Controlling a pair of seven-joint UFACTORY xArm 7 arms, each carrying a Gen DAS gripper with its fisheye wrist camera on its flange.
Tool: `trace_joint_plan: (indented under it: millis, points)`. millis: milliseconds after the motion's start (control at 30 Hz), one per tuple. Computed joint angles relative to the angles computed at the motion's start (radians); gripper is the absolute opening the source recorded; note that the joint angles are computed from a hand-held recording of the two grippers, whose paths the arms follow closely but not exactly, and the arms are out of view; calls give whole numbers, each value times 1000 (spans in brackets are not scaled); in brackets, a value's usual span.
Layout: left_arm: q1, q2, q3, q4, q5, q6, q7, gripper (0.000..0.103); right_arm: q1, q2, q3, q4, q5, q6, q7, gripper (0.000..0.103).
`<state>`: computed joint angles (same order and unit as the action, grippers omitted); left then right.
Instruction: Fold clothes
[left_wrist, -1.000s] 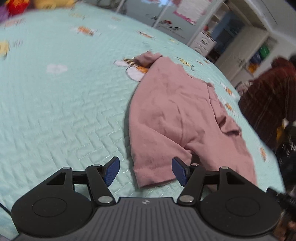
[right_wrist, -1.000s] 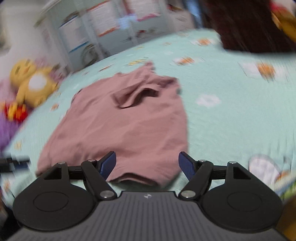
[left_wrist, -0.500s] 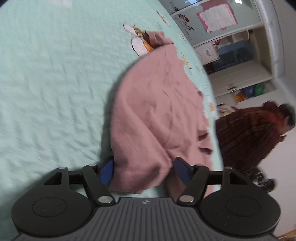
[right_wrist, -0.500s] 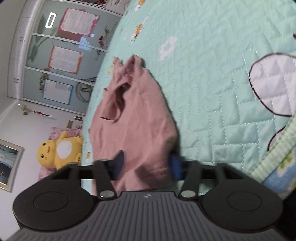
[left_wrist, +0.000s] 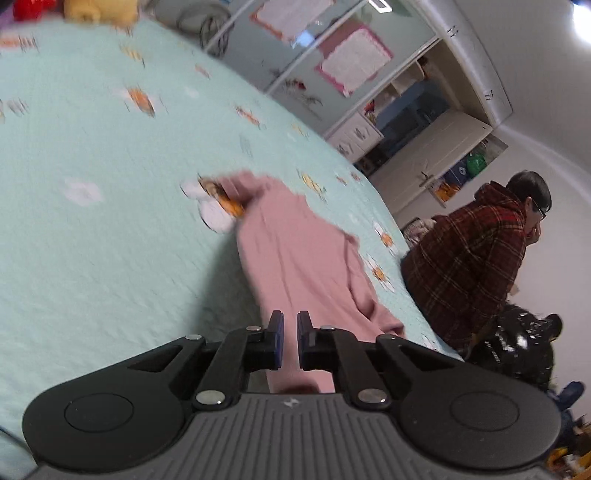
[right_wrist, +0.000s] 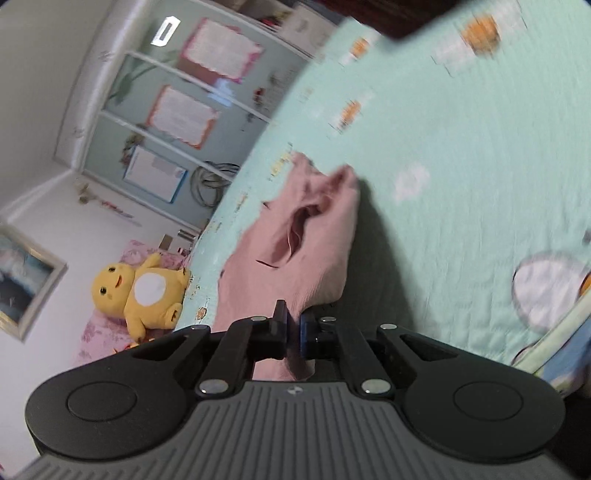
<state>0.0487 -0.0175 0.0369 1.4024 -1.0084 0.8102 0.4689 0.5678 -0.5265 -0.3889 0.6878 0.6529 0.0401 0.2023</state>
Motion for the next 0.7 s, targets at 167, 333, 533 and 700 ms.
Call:
trace_joint_plan:
  millis: [167,333,533,700]
  points:
    - [6,-42,10,-132,54,-6,-52,6,-208,62,143,-10,-94,156,83,6]
    - [-28,-75,12,-170,8,-11,12,12,-586,42,464,-54,-394,184,397,15]
    - [-92,-9,-44,-91,86,-134,28,46,-715,99,595,72,-721,74,404,58]
    - [-162,96,-114,-33,336,-300,-73,51,-648,353,601,297,-804,35,387,61]
